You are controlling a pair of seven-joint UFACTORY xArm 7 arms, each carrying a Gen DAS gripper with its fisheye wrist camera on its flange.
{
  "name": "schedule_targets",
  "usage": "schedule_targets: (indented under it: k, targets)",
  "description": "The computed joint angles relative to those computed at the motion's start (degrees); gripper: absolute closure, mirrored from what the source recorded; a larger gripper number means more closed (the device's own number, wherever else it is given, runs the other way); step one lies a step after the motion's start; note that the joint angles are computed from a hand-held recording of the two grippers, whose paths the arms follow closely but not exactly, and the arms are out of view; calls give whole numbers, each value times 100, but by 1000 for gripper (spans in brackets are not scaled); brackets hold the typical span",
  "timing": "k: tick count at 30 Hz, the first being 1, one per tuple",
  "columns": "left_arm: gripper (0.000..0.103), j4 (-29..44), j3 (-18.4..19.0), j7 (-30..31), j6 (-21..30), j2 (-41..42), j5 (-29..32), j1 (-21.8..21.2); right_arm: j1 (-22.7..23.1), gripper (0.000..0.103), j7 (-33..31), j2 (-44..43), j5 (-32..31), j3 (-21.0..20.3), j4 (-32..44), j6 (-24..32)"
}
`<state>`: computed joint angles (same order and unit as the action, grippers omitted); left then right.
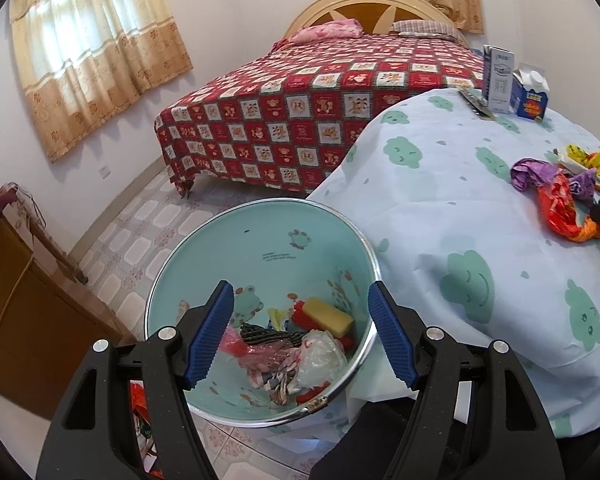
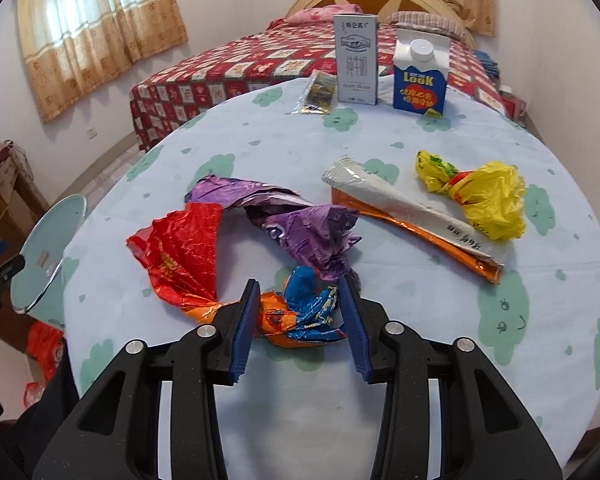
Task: Collect trash
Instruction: 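Move the right gripper to the table and grasp the blue candy wrapper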
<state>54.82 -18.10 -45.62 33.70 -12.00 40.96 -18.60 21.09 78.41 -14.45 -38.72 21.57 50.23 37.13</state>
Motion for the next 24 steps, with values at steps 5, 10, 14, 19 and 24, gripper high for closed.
schedule_targets:
  k: [5, 10, 14, 19, 24]
  targets:
    - [34, -16, -11, 48, 6, -26, -13, -26, 53, 63, 49, 133, -89, 85, 141, 208]
    - [34, -14, -37, 75, -20, -82, -8, -29, 115, 53, 461, 96, -248, 63, 111, 312]
    - [34, -3, -51, 70, 3, -80, -27, -13, 154, 59, 303, 21, -28, -67, 9, 53]
    - [34, -5, -53, 99, 16, -73, -73, -23, 155, 68, 32, -38, 221, -56, -68, -132]
    - [34, 20, -82, 96, 7, -110, -46, -32, 53, 86, 237, -90, -40, 128, -134, -322]
